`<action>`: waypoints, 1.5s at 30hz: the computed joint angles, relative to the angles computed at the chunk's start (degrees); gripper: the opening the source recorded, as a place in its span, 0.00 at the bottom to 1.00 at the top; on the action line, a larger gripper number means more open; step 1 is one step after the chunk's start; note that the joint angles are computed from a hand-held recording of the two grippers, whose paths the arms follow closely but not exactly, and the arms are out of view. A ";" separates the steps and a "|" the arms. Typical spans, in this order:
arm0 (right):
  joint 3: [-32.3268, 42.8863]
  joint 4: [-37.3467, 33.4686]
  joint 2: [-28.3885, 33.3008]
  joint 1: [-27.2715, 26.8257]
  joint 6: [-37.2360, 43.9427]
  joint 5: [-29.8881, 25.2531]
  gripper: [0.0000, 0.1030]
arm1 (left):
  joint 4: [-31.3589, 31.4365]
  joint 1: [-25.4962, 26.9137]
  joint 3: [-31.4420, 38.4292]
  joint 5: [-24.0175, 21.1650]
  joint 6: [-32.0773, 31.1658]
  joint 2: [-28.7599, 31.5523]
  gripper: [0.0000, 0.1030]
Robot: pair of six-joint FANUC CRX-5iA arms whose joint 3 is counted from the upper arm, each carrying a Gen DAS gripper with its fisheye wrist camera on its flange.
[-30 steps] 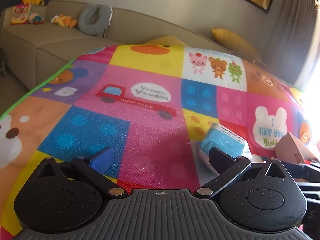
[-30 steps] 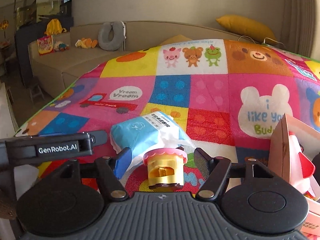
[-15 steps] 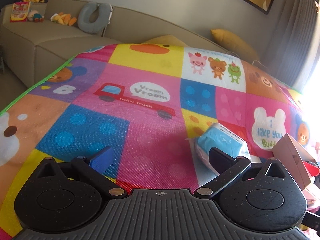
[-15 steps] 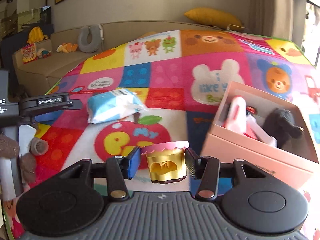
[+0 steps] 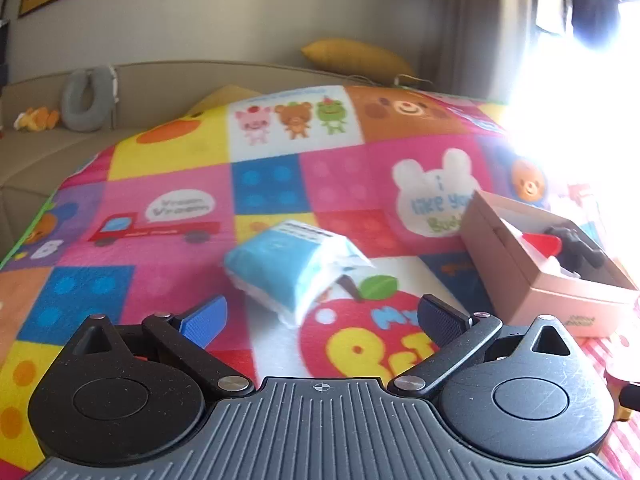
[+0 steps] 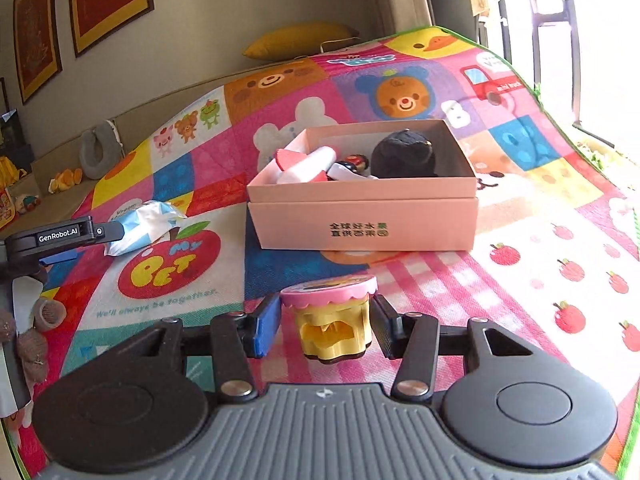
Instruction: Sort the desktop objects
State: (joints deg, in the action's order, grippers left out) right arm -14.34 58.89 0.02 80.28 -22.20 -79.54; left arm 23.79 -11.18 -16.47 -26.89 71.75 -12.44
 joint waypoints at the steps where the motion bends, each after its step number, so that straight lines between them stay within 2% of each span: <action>1: -0.59 -0.26 -0.58 0.81 -0.92 -0.93 0.51 | 0.05 -0.83 0.13 -0.21 -0.72 0.11 1.00; 6: -3.43 0.46 -2.33 4.26 -5.47 -5.41 0.69 | -1.43 -3.96 0.99 -1.90 -2.70 0.60 1.00; 10: -5.10 2.28 -3.14 4.84 -8.35 -5.87 0.79 | -4.49 -5.25 2.20 -3.39 -2.89 0.85 1.00; 16: -5.56 5.47 -3.08 3.48 -7.97 -5.46 0.80 | -7.05 -5.87 3.70 -4.13 -3.24 1.37 1.00; 19: -5.35 7.11 -3.61 2.28 -6.81 -6.57 0.84 | -10.84 -6.08 5.44 -4.18 0.18 2.14 1.00; 20: -4.98 7.33 -3.73 1.50 -6.20 -7.40 0.85 | -9.23 -5.73 5.63 -4.48 -0.75 2.59 1.00; 21: -4.81 7.56 -4.08 0.41 -5.38 -7.85 0.86 | -4.91 -5.25 5.26 -4.81 -3.94 3.15 1.00; 23: -4.87 7.91 -5.10 -2.51 -4.56 -7.21 0.84 | 6.85 -5.07 4.06 -5.97 -13.73 4.62 1.00; 24: -4.80 7.29 -6.03 -4.82 -4.77 -5.80 0.71 | 11.30 -5.49 3.86 -6.77 -18.30 5.44 1.00; 25: -4.54 5.93 -6.91 -7.01 -4.93 -3.85 0.48 | 15.17 -6.55 3.68 -7.07 -23.24 6.42 1.00; 26: -4.26 3.96 -7.87 -9.37 -4.71 -1.15 0.40 | 16.88 -7.83 3.50 -6.17 -26.33 7.11 1.00; 29: -4.10 0.05 -9.26 -15.30 -5.70 4.87 0.39 | 17.28 -10.46 5.55 -6.40 -29.25 10.25 1.00; 30: -4.09 -0.89 -9.44 -16.75 -5.66 6.48 0.45 | 18.19 -10.78 6.38 -7.38 -29.58 11.40 1.00; 31: -4.31 -1.51 -9.70 -17.89 -6.27 7.99 0.55 | 20.08 -10.97 6.95 -8.53 -30.32 12.50 1.00; 33: -5.44 -2.03 -10.69 -19.88 -7.10 12.84 0.64 | 24.04 -11.00 7.66 -10.72 -31.63 14.19 1.00; 35: -6.18 -2.68 -11.29 -21.67 -6.54 18.01 0.66 | 28.39 -10.98 8.41 -13.16 -33.34 16.05 1.00; 37: -6.87 -2.06 -11.53 -22.88 -6.24 22.11 0.85 | 31.17 -10.89 8.91 -14.68 -35.50 17.23 1.00; 39: -5.58 -2.73 -10.54 -23.09 -4.04 22.28 0.89 | 32.22 -10.89 9.07 -14.75 -37.00 17.75 1.00; 45: -0.39 -6.01 -7.35 -23.50 5.02 22.82 0.89 | 33.55 -9.19 9.01 -14.25 -36.98 18.01 1.00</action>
